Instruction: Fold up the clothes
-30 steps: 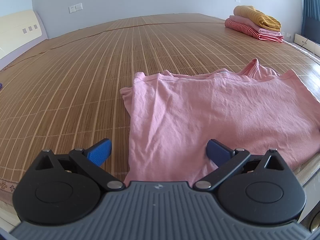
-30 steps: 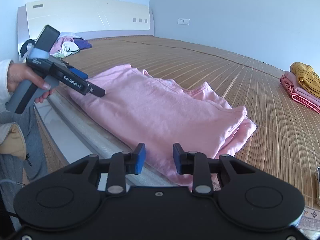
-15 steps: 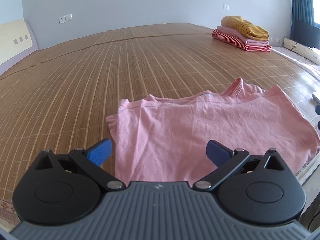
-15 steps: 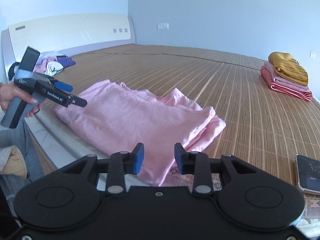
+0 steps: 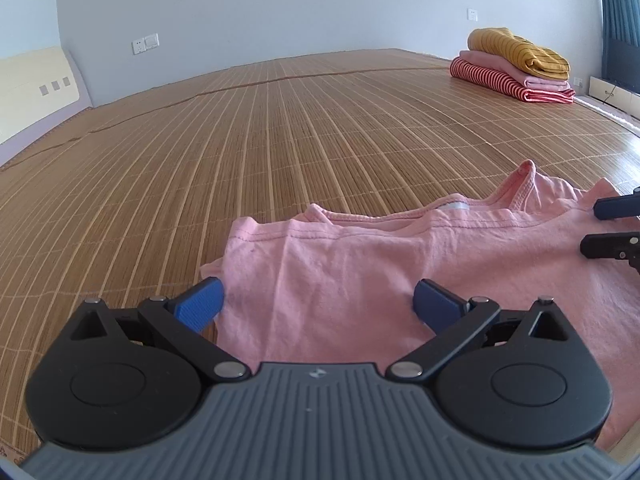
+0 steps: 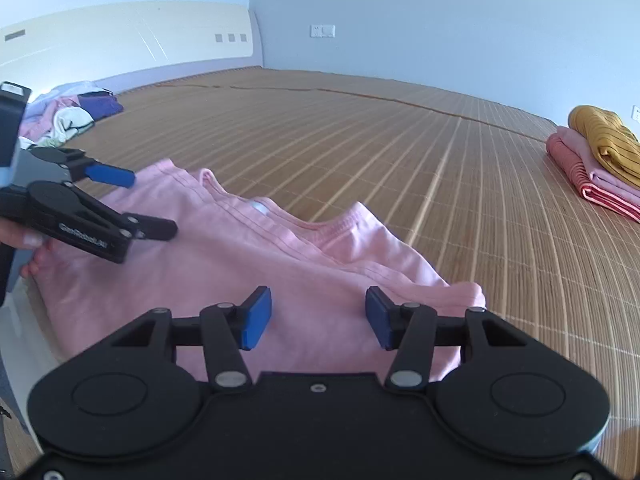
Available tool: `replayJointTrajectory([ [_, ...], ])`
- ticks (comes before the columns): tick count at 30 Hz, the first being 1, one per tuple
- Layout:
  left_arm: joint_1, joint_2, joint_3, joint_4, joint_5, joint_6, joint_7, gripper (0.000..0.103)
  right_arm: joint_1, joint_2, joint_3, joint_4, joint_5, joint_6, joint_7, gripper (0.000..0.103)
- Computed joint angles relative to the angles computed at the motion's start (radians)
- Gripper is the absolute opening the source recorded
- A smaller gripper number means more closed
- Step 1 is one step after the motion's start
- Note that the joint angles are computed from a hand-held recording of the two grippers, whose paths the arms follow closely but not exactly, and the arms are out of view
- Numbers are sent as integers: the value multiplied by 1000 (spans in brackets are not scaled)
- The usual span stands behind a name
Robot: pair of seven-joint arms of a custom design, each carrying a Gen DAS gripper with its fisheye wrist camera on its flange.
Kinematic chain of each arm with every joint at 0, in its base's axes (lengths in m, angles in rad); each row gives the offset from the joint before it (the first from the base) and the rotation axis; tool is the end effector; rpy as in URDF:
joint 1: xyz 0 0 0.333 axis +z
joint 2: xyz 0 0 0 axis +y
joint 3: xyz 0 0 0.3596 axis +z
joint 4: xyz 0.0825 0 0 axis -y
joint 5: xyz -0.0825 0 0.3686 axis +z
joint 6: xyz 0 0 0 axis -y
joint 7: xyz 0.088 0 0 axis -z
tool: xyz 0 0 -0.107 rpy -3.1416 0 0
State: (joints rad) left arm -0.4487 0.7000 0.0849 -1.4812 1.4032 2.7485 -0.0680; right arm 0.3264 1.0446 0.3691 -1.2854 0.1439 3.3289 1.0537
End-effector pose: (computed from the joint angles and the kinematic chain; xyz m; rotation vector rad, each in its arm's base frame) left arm 0.6865 -0.3205 0.3399 -1.6246 1.5804 -0.7459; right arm 0.7084 0.4032 0.2862 -1.9419 0.9041 -0.5491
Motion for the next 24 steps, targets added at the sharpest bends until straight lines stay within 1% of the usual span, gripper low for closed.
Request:
replayJointTrajectory([
  [1,-1,-14,-1,-19,-16,-23,2,103,46,-5,-80,5,23,9,28,54],
  [2,-2,-28,0,-38,-26,-43,1,103,78,-10,-127,3,100,30,-13,54],
  [3,-7,-43,8,-54,-4,-50,-22,103,78,-18,-140,-11,106,44,12,54],
  [4,-9,-58,13,-71,20,-58,-44,103,56,-23,-117,-28,102,63,18,54],
  [5,-6,-71,14,-85,44,-64,-66,103,1,-29,-60,-58,28,86,81,54],
  [6,7,-76,8,-87,66,-49,-85,103,-65,-28,27,-84,6,108,74,54],
  [7,21,-79,2,-86,87,-32,-105,103,-116,-28,84,-107,-39,116,99,56],
  [8,40,-73,-4,-73,105,-5,-124,103,-136,-28,107,-114,-47,118,109,56],
  [9,59,-64,-12,-57,114,26,-137,103,-135,-29,100,-112,-52,123,125,57],
  [11,86,-37,-19,-18,129,86,-171,103,-107,-33,57,-106,-45,136,153,57],
  [12,96,-20,-27,3,93,82,-152,103,-95,-31,40,-98,-43,142,168,57],
  [13,102,-3,-32,24,51,77,-124,103,-92,-26,37,-90,-50,134,182,57],
  [14,108,12,-39,43,-6,62,-65,103,-90,-21,34,-82,-56,126,193,57],
  [15,108,24,-37,56,-32,66,-30,103,-106,-19,55,-85,-75,118,203,57],
  [16,109,36,-38,70,-63,65,11,103,-133,-7,93,-80,-105,104,209,57],
  [17,106,45,-44,81,-109,36,75,103,-155,8,129,-72,-135,96,211,57],
  [18,94,50,-41,88,-142,-6,118,103,-152,14,131,-61,-139,85,197,57],
  [19,74,50,-24,89,-153,-40,131,103,-135,15,105,-48,-167,74,229,57],
  [20,56,44,-1,79,-147,-47,120,103,-89,11,44,-25,-125,55,198,57],
  [22,34,25,29,49,-135,-55,88,103,27,6,-125,25,-57,13,188,56],
  [24,28,1,42,14,-120,-60,51,103,108,6,-246,42,12,12,192,56],
])
